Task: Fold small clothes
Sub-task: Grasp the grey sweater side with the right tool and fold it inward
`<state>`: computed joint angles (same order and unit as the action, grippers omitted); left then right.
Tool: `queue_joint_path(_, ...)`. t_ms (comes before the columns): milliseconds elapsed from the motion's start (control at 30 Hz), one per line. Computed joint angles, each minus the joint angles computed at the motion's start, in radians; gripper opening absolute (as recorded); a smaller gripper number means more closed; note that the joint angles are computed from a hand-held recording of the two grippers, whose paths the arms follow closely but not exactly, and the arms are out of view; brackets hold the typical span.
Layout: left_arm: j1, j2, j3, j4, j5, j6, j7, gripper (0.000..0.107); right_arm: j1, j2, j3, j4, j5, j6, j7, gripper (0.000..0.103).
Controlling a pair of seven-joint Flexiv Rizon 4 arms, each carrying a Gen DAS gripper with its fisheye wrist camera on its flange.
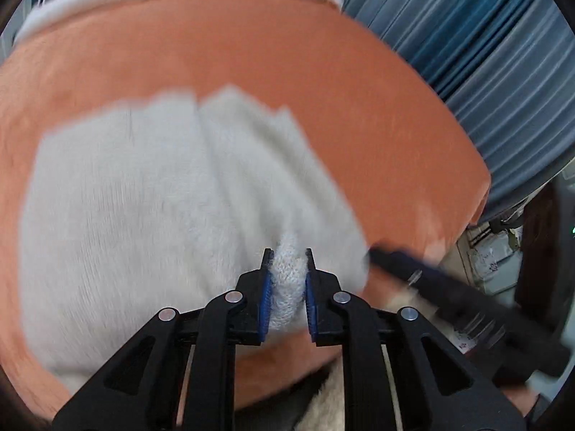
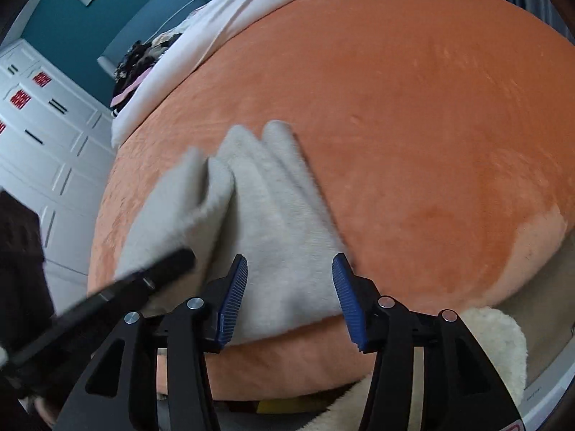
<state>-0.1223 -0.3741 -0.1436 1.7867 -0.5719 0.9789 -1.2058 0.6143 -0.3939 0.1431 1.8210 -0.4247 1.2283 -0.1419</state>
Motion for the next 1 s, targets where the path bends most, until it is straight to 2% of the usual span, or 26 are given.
queue_joint_path(33, 0.01, 0.033, -0.015, 0.065, -0.058, 0.054, 0.031, 0.025, -0.001, 0.004, -0.002, 0.006, -0.001, 0.014, -0.006, 0.053)
queue_joint_path(67, 0.02, 0.068, -0.027, 0.12, -0.112, 0.097, 0.076, 0.031, 0.0, -0.001, -0.005, 0.002, -0.002, 0.032, -0.018, 0.063)
queue_joint_path(100, 0.029, 0.107, -0.033, 0.167, -0.16, 0.126, 0.134, 0.046, -0.003, -0.015, -0.001, -0.013, 0.0, 0.055, -0.036, 0.071)
queue_joint_path(133, 0.027, 0.142, -0.024, 0.204, -0.186, 0.156, 0.174, 0.054, -0.017, -0.037, 0.02, -0.036, 0.022, 0.084, -0.076, 0.074)
queue_joint_path(167, 0.022, 0.159, -0.006, 0.222, -0.163, 0.183, 0.169, 0.071, -0.039, -0.068, 0.053, -0.071, 0.055, 0.107, -0.129, 0.078)
queue_joint_path(200, -0.003, 0.176, 0.045, 0.244, -0.076, 0.243, 0.109, 0.088, -0.06, -0.11, 0.093, -0.124, 0.099, 0.111, -0.188, 0.081)
queue_joint_path(233, -0.007, 0.181, 0.07, 0.256, -0.025, 0.279, 0.074, 0.089, -0.089, -0.158, 0.15, -0.193, 0.147, 0.08, -0.256, 0.082)
queue_joint_path(300, 0.007, 0.183, 0.089, 0.268, 0.019, 0.295, 0.057, 0.089, -0.126, -0.233, 0.24, -0.309, 0.222, 0.004, -0.363, 0.082)
queue_joint_path(333, 0.0, 0.177, 0.123, 0.252, 0.106, 0.276, -0.02, 0.089, -0.135, -0.275, 0.275, -0.375, 0.25, -0.049, -0.408, 0.082)
queue_joint_path(433, 0.018, 0.132, 0.154, 0.214, 0.215, 0.24, -0.134, 0.089, -0.092, -0.339, 0.276, -0.504, 0.268, -0.182, -0.463, 0.083)
queue_joint_path(533, 0.044, 0.118, 0.17, 0.213, 0.295, 0.211, -0.162, 0.088, -0.017, -0.387, 0.221, -0.643, 0.231, -0.353, -0.507, 0.081)
queue_joint_path(567, 0.038, 0.107, 0.186, 0.195, 0.349, 0.187, -0.193, 0.085, 0.013, -0.401, 0.191, -0.691, 0.234, -0.398, -0.54, 0.061)
queue_joint_path(600, 0.058, 0.116, 0.181, 0.207, 0.344, 0.168, -0.176, 0.066, 0.02, -0.413, 0.191, -0.721, 0.191, -0.422, -0.559, 0.019)
queue_joint_path(633, 0.086, 0.133, 0.153, 0.226, 0.285, 0.151, -0.139, 0.048, 0.031, -0.397, 0.169, -0.718, 0.176, -0.386, -0.573, 0.02)
queue_joint_path(667, 0.113, 0.154, 0.126, 0.256, 0.196, 0.153, -0.106, 0.042, 0.048, -0.359, 0.124, -0.683, 0.207, -0.291, -0.582, 0.018)
queue_joint_path(700, 0.121, 0.169, 0.116, 0.27, 0.146, 0.161, -0.095, 0.036, 0.041, -0.311, 0.109, -0.622, 0.207, -0.152, -0.564, 0.017)
queue_joint_path(767, 0.131, 0.202, 0.089, 0.302, 0.032, 0.179, -0.021, 0.03, 0.058, -0.222, 0.042, -0.522, 0.208, -0.002, -0.524, 0.017)
queue_joint_path(800, 0.128, 0.212, 0.084, 0.307, -0.003, 0.182, 0.014, 0.025, 0.081, -0.182, -0.01, -0.469, 0.178, 0.031, -0.487, 0.017)
queue_joint_path(833, 0.12, 0.215, 0.085, 0.303, -0.008, 0.175, 0.029, 0.024, 0.101, -0.135, -0.067, -0.396, 0.121, 0.046, -0.431, 0.017)
queue_joint_path(867, 0.111, 0.211, 0.091, 0.297, 0.004, 0.167, 0.025, 0.022, 0.105, -0.11, -0.09, -0.347, 0.095, 0.032, -0.4, 0.017)
queue_joint_path(900, 0.104, 0.194, 0.1, 0.283, 0.034, 0.148, 0.009, 0.02, 0.085, -0.097, -0.082, -0.308, 0.086, -0.011, -0.377, 0.017)
queue_joint_path(967, 0.094, 0.163, 0.116, 0.259, 0.089, 0.095, -0.043, 0.019, -0.001, -0.13, 0.01, -0.282, 0.177, -0.166, -0.409, 0.017)
queue_joint_path(1000, 0.092, 0.152, 0.119, 0.258, 0.1, 0.074, -0.065, 0.019, -0.037, -0.163, 0.048, -0.26, 0.231, -0.204, -0.42, 0.018)
